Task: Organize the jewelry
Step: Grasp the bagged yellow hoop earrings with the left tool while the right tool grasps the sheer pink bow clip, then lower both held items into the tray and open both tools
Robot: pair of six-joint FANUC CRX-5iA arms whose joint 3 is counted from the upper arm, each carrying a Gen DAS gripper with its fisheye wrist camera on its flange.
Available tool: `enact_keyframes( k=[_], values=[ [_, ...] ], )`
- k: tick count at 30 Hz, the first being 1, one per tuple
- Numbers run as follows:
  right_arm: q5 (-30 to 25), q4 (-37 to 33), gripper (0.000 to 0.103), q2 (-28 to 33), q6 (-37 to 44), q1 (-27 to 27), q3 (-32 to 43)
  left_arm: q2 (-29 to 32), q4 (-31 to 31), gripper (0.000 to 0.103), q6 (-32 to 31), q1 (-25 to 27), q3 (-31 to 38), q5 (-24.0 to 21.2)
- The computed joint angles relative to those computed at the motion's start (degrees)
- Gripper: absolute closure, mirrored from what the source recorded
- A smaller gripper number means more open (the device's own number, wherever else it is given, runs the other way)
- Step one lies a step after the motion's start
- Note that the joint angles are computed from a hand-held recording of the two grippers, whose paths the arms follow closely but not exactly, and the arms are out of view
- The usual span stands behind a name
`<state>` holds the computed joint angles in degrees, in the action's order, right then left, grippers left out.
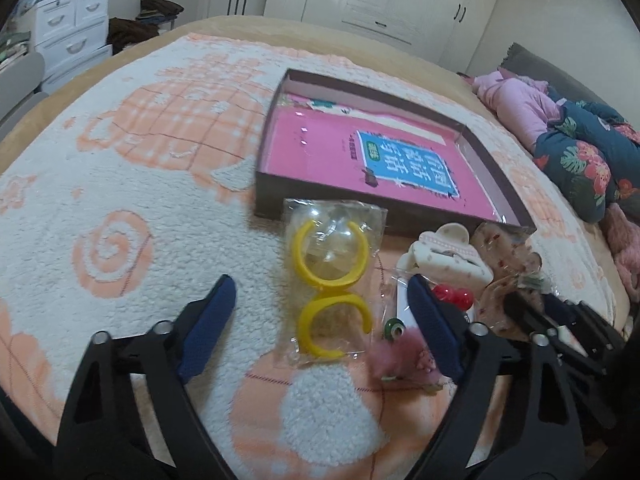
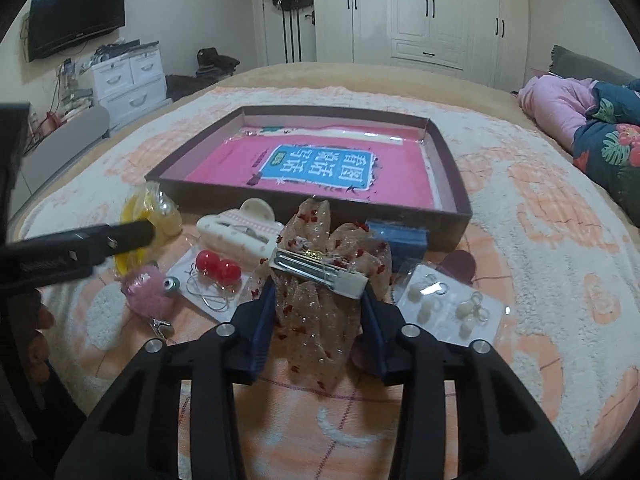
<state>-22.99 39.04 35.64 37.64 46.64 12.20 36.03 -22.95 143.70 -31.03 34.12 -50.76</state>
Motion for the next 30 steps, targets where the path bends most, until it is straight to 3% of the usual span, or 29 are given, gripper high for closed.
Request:
enact_keyframes(
  k=[3,5,7,10,13,17,21,30],
  values=[
    [2.9,4.5,0.067,-1.6,-4.2,-0.8,-2.8,1.4,1.4,0.046,-1.8,0.2,1.4,-0.5],
    [5.1,11.6,0.067,-2.9,-10.2,-1.7,-5.8,2.3,0.8,0.061,-2.5,-0.1,2.8,-1.4],
    [6.5,15.6,0.067,-3.7,-14.2,-2.3,-7.4,2.1,0.0,0.07,-1.7,-0.2,2.5,-1.1],
    [7.4,16.3,0.067,-4.1,-15.5,-2.9,-7.2,0.1,0.4,0.072,-1.2,0.1,-0.7,1.8],
    [9.1,25.6,0.067,-4.3,-23.7,-4.9,-8.7,-2.0,-0.5,0.072,-1.1,-0.2,-3.1,3.6],
    [7.4,18.2,0.067,-3.8,-18.6,-4.7,-6.6,-4.6,-1.4,0.072,-0.4,-0.1,-5.5,5.4],
    [6.4,18.2,0.067,-2.7,-17.3,-5.5,-4.1,-5.7,-2.7,0.072,0.5,0.3,-6.0,5.5],
    [-2.9,-1.2,0.067,6.0,7.8,-4.4,15.1,-3.1,-2.9,0.072,-2.2,2.3,-0.1,3.3]
  ],
)
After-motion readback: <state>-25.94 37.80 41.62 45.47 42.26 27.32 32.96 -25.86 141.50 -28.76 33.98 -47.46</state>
